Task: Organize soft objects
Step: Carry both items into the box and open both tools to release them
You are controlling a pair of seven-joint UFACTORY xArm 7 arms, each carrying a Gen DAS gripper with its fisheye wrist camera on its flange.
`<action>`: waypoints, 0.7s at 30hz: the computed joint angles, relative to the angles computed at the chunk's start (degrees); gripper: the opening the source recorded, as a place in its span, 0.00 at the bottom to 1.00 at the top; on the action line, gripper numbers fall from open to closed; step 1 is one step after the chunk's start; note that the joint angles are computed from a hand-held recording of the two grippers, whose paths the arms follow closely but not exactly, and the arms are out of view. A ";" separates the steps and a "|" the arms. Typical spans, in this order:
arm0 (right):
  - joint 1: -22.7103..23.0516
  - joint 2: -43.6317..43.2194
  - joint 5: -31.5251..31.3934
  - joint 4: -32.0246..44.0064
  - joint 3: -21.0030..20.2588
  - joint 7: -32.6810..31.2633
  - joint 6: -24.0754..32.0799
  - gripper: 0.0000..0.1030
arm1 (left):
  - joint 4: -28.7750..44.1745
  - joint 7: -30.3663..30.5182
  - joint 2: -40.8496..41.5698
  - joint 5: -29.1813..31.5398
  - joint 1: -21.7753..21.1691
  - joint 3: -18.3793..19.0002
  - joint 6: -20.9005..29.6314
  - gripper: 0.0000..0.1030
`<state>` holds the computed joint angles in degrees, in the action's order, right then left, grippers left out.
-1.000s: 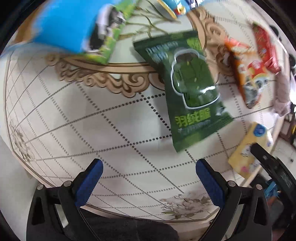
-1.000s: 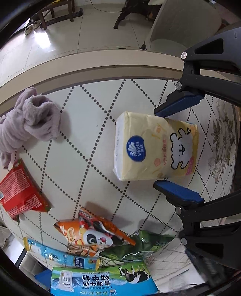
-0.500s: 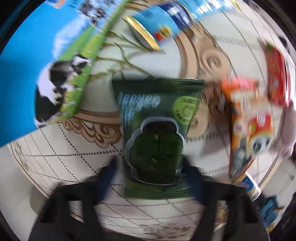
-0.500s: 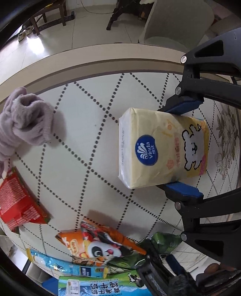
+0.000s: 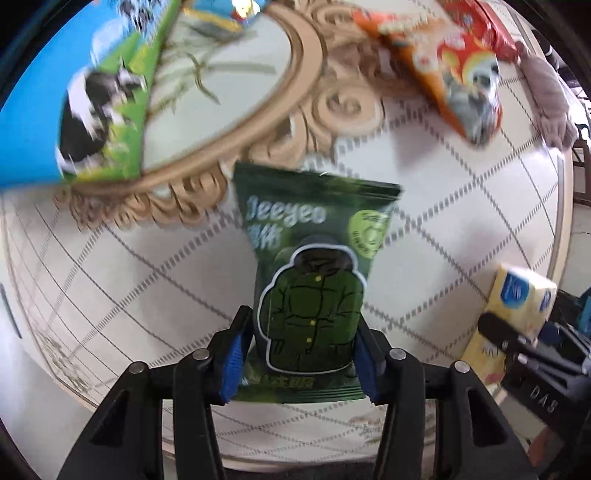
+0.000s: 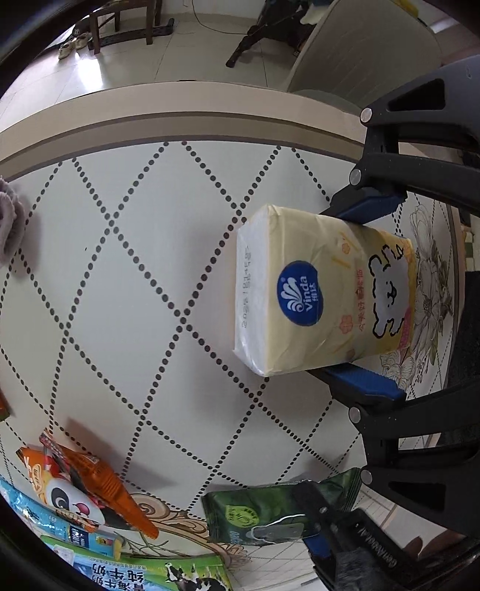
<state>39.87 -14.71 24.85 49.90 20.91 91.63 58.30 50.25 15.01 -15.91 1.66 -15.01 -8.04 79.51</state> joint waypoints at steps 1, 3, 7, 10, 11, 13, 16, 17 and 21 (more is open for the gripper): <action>-0.05 -0.24 0.08 -0.48 -0.01 0.22 -0.34 0.69 | 0.30 0.67 0.74 0.36 -0.11 -0.06 -1.18 0.51; 0.08 -0.52 0.79 -1.64 0.02 0.28 -1.60 0.69 | 0.82 0.79 2.36 2.19 -0.23 -0.54 -3.12 0.57; 0.33 0.10 -0.16 -3.31 0.69 1.77 -3.46 0.66 | 0.24 2.20 4.13 1.77 -0.15 0.02 -7.60 0.42; 0.81 -2.28 -0.99 -4.22 1.46 4.81 -4.50 0.64 | 0.68 1.35 3.61 0.47 -1.61 -1.26 -8.12 0.34; 1.13 -3.67 -1.24 -4.32 1.69 5.96 -3.65 0.64 | 1.85 2.81 3.19 0.56 -1.24 -0.43 -7.23 0.34; 1.03 -4.77 -2.93 -2.96 2.25 7.99 -2.82 0.64 | 3.65 4.68 1.78 -0.42 -0.86 0.46 -6.12 0.34; 0.59 -7.11 -5.88 -0.59 2.52 8.92 -1.58 0.64 | 7.70 8.52 -0.29 -3.37 0.10 2.27 -4.00 0.34; 0.12 -6.95 -7.59 1.50 2.60 8.68 -0.21 0.64 | 9.64 10.28 -0.78 -3.91 0.73 3.11 -3.56 0.34; -2.70 -3.47 -14.85 13.90 2.72 6.83 6.58 0.64 | 18.54 10.80 -1.04 -8.94 1.97 2.95 0.78 0.34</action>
